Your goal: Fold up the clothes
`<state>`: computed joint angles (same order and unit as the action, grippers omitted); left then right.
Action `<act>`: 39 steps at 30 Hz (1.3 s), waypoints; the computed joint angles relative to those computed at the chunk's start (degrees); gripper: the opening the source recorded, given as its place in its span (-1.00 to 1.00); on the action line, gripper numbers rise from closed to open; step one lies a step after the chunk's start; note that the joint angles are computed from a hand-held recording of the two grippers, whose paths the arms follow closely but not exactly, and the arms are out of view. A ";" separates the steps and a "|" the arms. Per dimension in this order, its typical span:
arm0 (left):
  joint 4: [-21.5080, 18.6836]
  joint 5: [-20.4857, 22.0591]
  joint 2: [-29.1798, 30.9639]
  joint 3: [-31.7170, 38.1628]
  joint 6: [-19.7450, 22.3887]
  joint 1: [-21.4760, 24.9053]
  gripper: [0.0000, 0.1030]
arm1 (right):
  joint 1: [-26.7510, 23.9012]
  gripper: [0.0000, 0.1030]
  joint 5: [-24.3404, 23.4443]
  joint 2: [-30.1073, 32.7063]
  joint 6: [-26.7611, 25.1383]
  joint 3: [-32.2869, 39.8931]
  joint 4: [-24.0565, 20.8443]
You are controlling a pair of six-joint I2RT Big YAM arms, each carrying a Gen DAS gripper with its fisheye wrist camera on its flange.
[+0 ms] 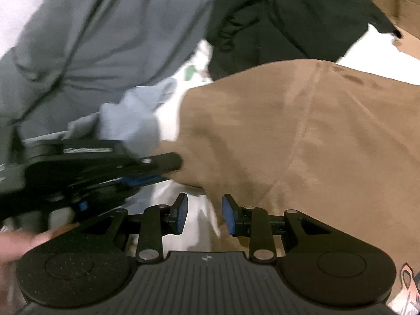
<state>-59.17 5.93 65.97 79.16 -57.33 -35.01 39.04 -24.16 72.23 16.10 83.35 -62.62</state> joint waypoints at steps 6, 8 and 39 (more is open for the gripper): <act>-6.42 -4.83 1.97 4.37 9.47 -1.56 -0.84 | -1.31 -0.39 1.71 -0.68 1.60 -0.47 -0.75; -7.57 -5.30 2.18 4.50 9.63 -1.61 -0.84 | -0.98 -0.51 4.29 -0.30 1.60 -0.27 -1.81; -25.74 -19.25 9.12 13.74 19.69 -7.68 -0.67 | -2.26 -0.63 10.82 0.26 -1.79 -0.42 -1.69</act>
